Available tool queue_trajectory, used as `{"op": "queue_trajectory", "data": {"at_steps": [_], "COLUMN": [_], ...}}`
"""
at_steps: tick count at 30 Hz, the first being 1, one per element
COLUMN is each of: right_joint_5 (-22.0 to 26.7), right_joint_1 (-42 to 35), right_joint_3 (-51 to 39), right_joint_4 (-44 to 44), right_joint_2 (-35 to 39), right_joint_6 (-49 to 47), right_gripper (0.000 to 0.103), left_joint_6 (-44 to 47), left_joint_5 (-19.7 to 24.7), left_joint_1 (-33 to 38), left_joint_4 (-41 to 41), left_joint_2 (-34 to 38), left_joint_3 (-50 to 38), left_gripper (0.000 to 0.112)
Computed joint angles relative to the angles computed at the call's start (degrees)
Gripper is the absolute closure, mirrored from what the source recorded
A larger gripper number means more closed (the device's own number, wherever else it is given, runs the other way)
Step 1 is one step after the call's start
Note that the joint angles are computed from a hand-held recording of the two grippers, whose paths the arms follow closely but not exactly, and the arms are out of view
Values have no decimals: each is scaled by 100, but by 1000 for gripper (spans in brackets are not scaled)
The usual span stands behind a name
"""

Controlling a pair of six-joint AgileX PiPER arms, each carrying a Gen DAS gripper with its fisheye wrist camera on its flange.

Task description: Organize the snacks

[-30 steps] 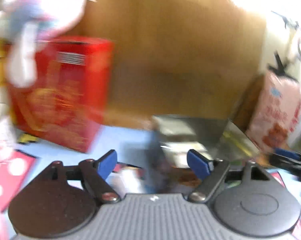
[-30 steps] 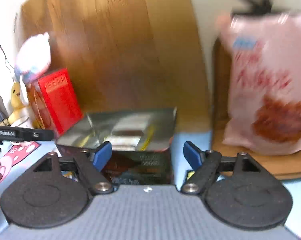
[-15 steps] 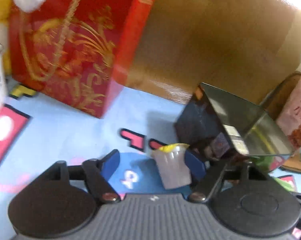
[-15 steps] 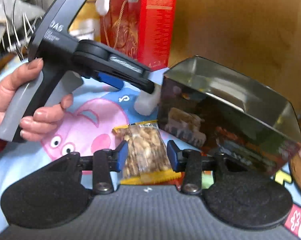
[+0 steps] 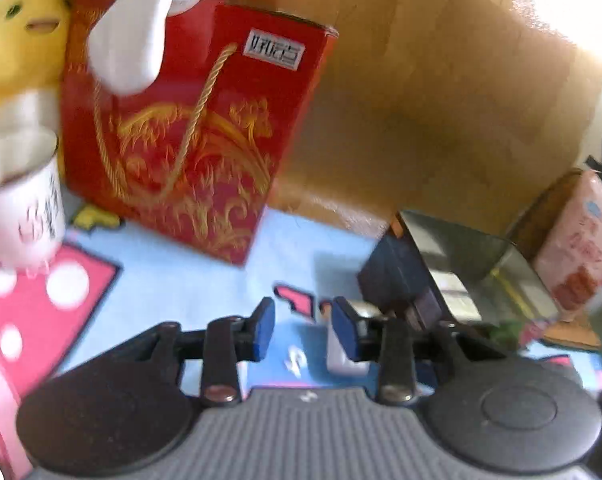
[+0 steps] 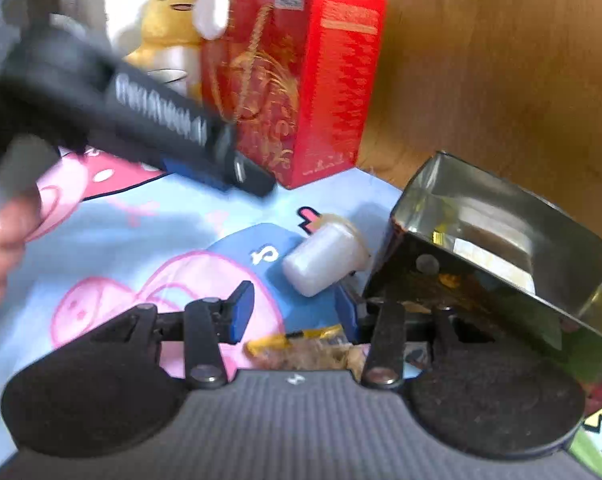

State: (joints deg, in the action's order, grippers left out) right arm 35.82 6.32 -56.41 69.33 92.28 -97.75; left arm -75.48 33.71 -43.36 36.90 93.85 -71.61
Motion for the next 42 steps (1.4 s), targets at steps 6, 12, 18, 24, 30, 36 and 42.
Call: {"op": "queue_trajectory", "data": {"at_steps": [6,12,18,24,30,36,42], "right_joint_5": [153,-36,428,925,880,1647,2285], "right_joint_1": [96,269,-148,-1050,-1770,-2953,-2977], "right_joint_3": [-577,-856,359,371,-824,-1371,-2613], "right_joint_4": [144,149,1449,1859,1201,1360,484], "right_joint_2": [614,910,-120,-507,211,781,1896], "right_joint_6": [1028,1617,-285,-642,209,895,3127], "right_gripper": [57,63,63,63,60,56,52], "left_joint_6": [2072,1871,51,507,1043,-449,272], "left_joint_5": [-498,-921,-932,-374,441,1232,1240], "left_joint_1": [482,375,-309,-769,-787,-781,-498], "left_joint_4": [-1968,-2052,-358,-104,-355,817,-541], "left_joint_2": [839,727,-205,621,1950,1974,2394], "left_joint_3": [-657,-191,479,-1215,-3092,-2782,-3089], "left_gripper": [68,78,78,77,55,50,63]}}
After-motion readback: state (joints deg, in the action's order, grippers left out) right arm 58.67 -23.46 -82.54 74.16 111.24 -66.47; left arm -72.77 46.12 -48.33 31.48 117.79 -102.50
